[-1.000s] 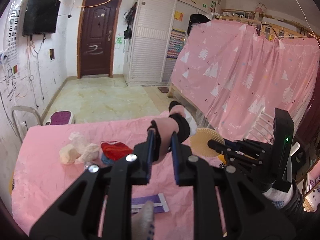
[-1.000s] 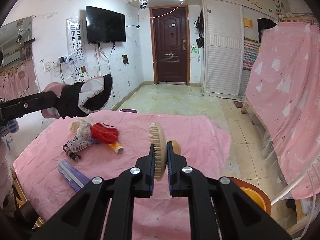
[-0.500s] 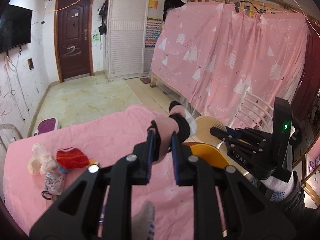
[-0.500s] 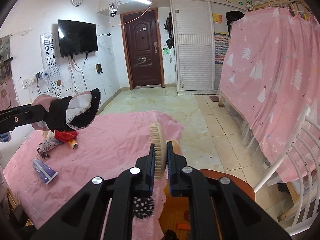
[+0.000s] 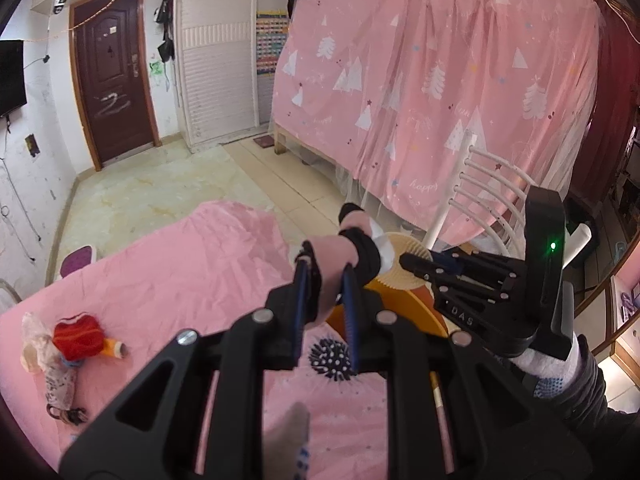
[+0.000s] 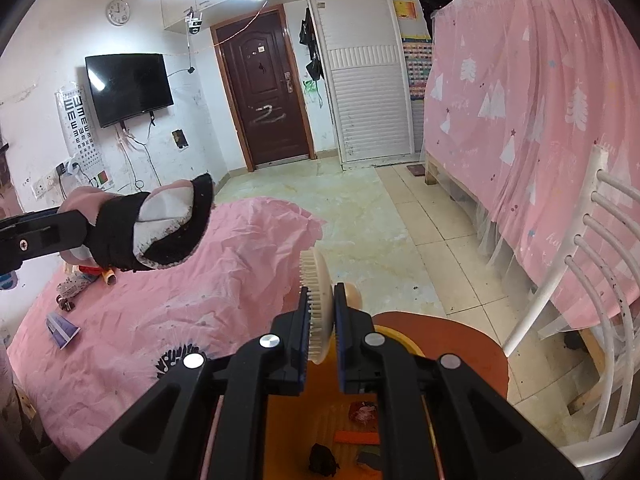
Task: Collect trash
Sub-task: 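Carry the cloth and brush to the orange bin and open the right gripper, then move both grippers back over the items on the bed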
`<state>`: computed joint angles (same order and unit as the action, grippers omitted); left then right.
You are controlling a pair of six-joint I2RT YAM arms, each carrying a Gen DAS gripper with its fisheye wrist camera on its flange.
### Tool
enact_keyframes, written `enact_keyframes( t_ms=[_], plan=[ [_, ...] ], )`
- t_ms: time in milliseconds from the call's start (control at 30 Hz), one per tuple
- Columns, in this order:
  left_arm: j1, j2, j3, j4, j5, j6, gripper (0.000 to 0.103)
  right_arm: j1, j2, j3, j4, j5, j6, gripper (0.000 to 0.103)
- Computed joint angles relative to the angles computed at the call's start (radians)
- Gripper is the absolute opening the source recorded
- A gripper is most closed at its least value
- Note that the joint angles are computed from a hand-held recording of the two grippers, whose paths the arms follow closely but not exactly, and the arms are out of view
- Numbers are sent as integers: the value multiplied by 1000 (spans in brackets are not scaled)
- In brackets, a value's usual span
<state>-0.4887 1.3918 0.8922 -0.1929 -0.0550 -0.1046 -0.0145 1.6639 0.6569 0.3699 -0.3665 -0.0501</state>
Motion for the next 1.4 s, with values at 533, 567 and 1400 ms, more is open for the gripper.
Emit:
enact_keyframes(
  t_ms=[533,567,1400],
  plan=[
    [-53,201,120,-6,28,-47,36,-70,70,1,15,-52,-7,3],
    [-54,197,117,-8,28,-51,37,-71,69,0,13,-56,-7,3],
    [205,-178,-114,-1,134,-29,53,222,-89,61,-121,117,49,54]
  ],
)
